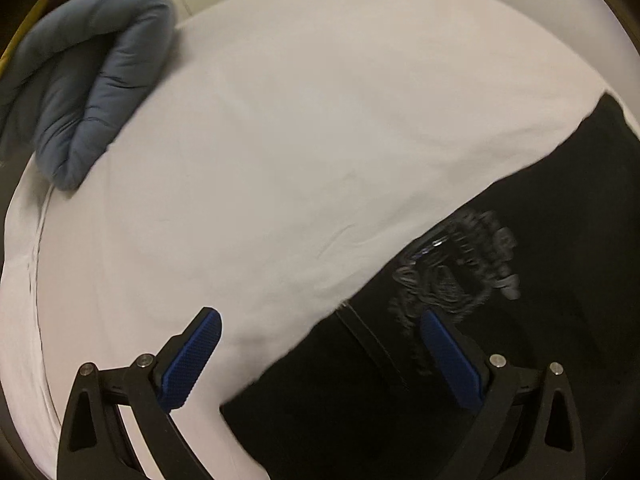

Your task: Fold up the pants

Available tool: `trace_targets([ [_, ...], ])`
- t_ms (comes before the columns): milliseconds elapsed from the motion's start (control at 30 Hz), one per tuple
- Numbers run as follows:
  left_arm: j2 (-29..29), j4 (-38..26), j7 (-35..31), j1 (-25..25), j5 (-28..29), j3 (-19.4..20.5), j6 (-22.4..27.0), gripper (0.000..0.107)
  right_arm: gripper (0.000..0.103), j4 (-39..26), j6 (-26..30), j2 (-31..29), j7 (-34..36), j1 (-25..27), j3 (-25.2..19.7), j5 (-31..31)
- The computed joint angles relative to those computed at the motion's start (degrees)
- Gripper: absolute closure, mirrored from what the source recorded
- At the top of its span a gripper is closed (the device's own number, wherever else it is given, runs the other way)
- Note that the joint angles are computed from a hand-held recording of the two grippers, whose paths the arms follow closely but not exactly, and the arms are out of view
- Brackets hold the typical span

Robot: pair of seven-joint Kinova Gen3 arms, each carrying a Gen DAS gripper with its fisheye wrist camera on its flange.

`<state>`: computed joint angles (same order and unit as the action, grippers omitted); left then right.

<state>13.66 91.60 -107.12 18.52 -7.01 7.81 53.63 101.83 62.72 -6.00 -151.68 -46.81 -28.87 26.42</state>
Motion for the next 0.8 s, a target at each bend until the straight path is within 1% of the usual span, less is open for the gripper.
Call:
trace_targets([
  [33,1.0,-0.3,0.1,0.3,-0.8,-0.1,0.1,0.006,0.046,0.5,-1.4,0.4,0.8,0.4,0.3,-0.2],
  [67,2.1,-0.7,-0.4,0.2,-0.6,0.0,0.4,0.009,0.046,1.0,-2.3,0.9,1.1,0.3,0.8,0.0],
  [133,4.0,-1.5,-2.2,-0.7,1.3,-0.1,1.6,0.011,0.046,1.6,-4.7,2.0,2.2,0.4,1.6,-0.2],
  [167,5.1,-2.2,-3.4,-2.1,3.5,0.5,2.6,0.016,0.046,1.6,-5.8,2.8,3.2,0.5,2.4,-0.3],
  [200,5.6,-2.6,-4.7,-3.6,5.8,0.9,3.6,0.024,0.046,1.4,-6.3,3.3,4.3,0.6,3.0,-0.5],
  [233,5.9,-2.8,-6.0,-4.7,8.0,0.9,4.2,0.029,0.046,1.0,-6.8,4.0,5.3,0.8,3.8,-0.5],
  [267,5.8,-2.5,-7.4,-5.7,10.1,1.3,4.5,0.044,0.046,0.7,-7.3,4.4,6.3,1.0,4.5,-0.8],
  [300,5.7,-2.4,-8.5,-6.1,11.3,1.3,5.0,0.066,0.046,0.3,-8.0,4.7,7.3,1.2,5.2,-1.2],
  [333,5.1,-1.7,-8.9,-6.4,11.7,2.0,4.8,0.077,0.046,-0.9,-8.1,6.0,7.6,1.2,5.6,-0.6],
  [367,4.1,-0.6,-8.8,-5.6,11.1,1.8,3.7,0.089,0.046,-1.8,-8.5,7.2,8.5,1.2,6.2,-0.3],
  [400,2.3,1.7,-8.2,-3.8,9.7,1.2,1.8,0.096,0.046,-3.2,-8.2,8.5,9.6,1.0,6.8,0.1],
  [433,0.7,3.8,-8.0,-2.9,8.6,1.1,-0.6,0.098,0.046,-4.3,-8.4,9.5,11.0,0.8,7.5,0.1],
  [500,-3.2,8.5,-7.0,-1.6,7.3,0.9,-5.2,0.098,0.051,-6.6,-8.9,11.5,14.2,0.8,9.1,-1.1],
  [567,-6.8,13.1,-6.9,-2.1,7.4,1.8,-9.9,0.099,0.06,-9.5,-9.2,14.1,17.9,1.0,10.6,-2.5],
  [633,-12.0,18.4,-7.5,-0.5,8.1,0.8,-13.8,0.099,0.065,-12.4,-8.3,16.5,21.0,0.3,11.9,-3.1],
  [667,-14.5,20.6,-7.4,-0.5,8.2,1.4,-16.2,0.099,0.067,-13.4,-7.6,16.8,22.8,0.1,12.4,-3.7],
  [733,-18.9,24.1,-8.3,-0.7,8.7,2.0,-19.7,0.099,0.067,-15.5,-7.5,18.3,26.4,-0.2,13.7,-5.4],
  [767,-20.2,24.7,-8.6,-0.6,8.7,2.1,-20.4,0.099,0.067,-16.5,-7.3,19.0,28.0,0.3,13.6,-6.2],
  [800,-22.2,26.1,-9.0,-0.4,8.8,2.1,-21.1,0.099,0.067,-17.4,-6.9,19.5,29.5,1.8,12.4,-7.0],
])
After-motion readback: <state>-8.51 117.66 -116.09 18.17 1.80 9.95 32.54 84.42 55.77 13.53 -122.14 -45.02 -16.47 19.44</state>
